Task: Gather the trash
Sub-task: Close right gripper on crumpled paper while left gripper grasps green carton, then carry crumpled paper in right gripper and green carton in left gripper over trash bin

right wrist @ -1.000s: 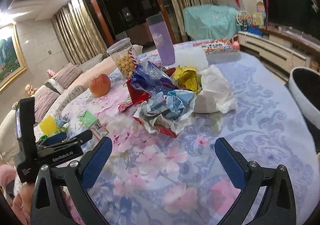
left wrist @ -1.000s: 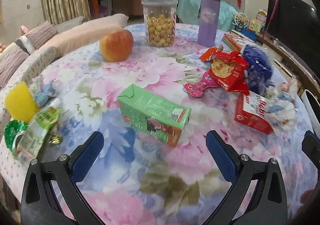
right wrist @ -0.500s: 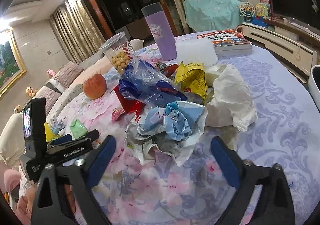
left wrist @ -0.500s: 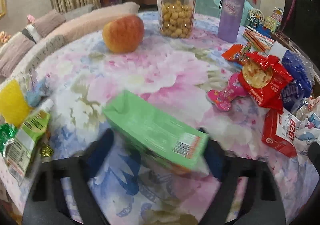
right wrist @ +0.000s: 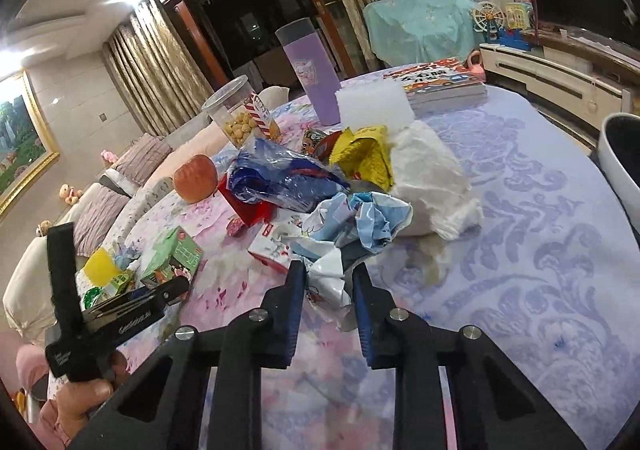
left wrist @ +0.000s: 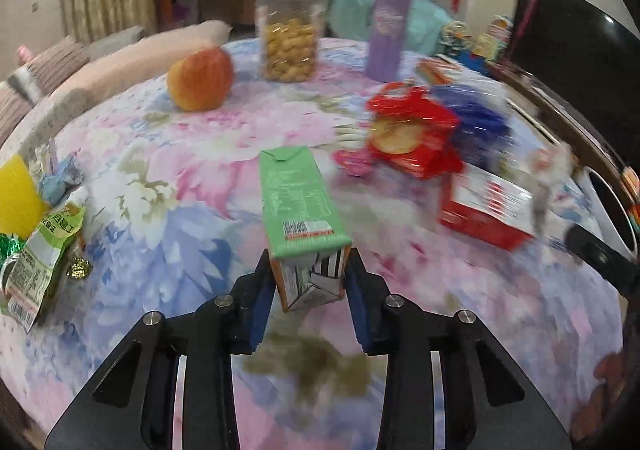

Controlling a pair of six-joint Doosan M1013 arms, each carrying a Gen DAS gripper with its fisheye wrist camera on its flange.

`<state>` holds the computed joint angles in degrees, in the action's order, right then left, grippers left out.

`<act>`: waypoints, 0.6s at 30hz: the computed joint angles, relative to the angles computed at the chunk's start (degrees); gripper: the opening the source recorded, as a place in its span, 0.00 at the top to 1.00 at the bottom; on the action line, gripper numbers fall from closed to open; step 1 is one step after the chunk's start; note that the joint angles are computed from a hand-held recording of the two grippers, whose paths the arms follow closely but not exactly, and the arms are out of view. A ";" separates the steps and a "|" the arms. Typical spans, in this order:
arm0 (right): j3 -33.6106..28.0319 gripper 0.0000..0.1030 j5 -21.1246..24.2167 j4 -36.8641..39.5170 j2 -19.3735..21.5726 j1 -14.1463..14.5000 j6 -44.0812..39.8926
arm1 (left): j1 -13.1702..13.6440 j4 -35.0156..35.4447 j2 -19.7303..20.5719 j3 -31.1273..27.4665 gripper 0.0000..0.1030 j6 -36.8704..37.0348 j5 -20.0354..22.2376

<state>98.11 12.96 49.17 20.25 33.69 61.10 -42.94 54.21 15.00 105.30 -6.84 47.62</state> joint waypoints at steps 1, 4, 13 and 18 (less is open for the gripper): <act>0.58 0.77 -0.24 1.11 -0.38 -0.08 -1.13 | -0.58 0.92 -0.26 0.17 0.69 -0.12 -0.49; 2.29 0.77 -0.47 5.65 -1.60 -0.41 -5.74 | -2.26 2.75 -0.77 0.19 0.69 0.42 -1.02; 6.60 0.78 -3.08 10.25 -5.11 -1.73 -10.20 | -6.13 6.66 -0.37 -1.72 0.69 2.58 -4.49; 8.54 0.78 -4.31 10.89 -6.83 -3.03 -10.31 | -7.41 5.96 1.01 -4.03 0.69 6.17 -7.26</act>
<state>106.65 8.65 60.07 13.42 30.66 50.79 -50.35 60.17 16.02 101.27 -0.67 40.36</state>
